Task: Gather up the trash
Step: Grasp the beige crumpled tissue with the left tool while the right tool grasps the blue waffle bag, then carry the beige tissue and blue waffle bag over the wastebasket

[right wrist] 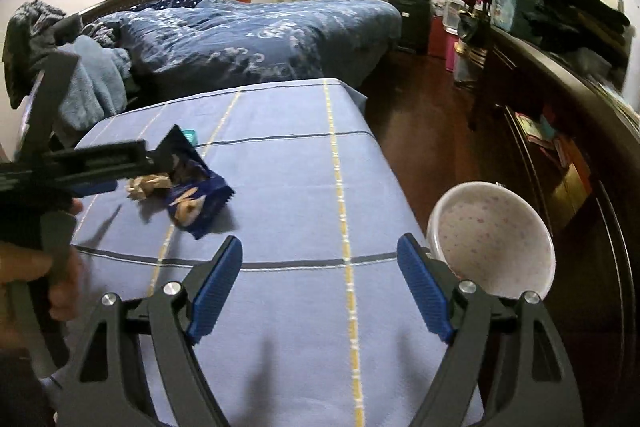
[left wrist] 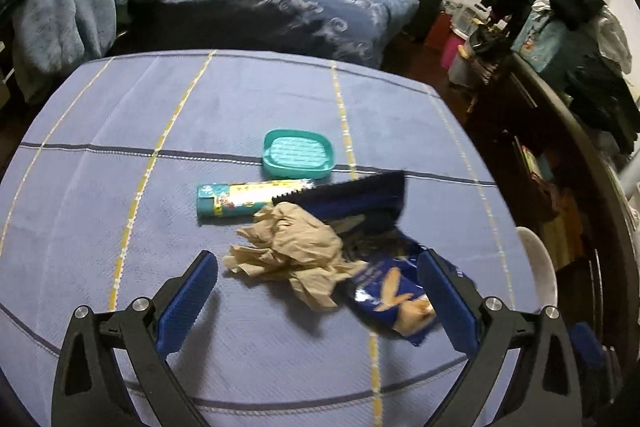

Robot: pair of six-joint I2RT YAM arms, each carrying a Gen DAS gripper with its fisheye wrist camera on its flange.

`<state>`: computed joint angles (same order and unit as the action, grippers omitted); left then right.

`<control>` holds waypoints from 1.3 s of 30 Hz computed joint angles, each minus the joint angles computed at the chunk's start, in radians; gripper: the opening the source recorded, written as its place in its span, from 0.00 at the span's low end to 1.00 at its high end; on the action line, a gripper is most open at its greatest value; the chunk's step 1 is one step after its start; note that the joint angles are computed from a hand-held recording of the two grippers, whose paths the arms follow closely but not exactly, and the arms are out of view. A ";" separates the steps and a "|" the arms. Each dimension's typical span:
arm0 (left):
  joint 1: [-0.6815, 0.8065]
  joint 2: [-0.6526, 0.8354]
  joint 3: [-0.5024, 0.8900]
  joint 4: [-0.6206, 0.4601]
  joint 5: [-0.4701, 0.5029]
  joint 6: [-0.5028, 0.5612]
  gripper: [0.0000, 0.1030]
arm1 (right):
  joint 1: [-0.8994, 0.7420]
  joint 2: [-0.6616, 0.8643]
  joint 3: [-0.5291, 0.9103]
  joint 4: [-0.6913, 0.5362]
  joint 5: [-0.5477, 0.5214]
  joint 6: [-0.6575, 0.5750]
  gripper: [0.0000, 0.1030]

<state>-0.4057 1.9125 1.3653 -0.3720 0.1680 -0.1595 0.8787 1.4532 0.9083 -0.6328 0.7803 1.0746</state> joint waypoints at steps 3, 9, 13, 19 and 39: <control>0.000 0.040 0.032 -0.018 -0.018 0.002 0.85 | 0.000 0.030 0.036 -0.002 -0.002 -0.014 0.78; 0.033 0.035 0.017 0.014 0.010 0.011 0.25 | -0.043 0.102 0.097 0.076 -0.037 -0.101 0.78; 0.087 -0.022 -0.041 0.053 0.053 0.020 0.24 | -0.111 0.192 0.150 0.199 -0.139 -0.191 0.78; 0.177 -0.092 -0.091 0.079 0.077 0.046 0.24 | -0.191 0.341 0.257 0.272 -0.264 -0.243 0.78; 0.262 -0.131 -0.123 0.074 0.155 0.055 0.26 | -0.142 0.427 0.391 0.210 -0.222 -0.313 0.13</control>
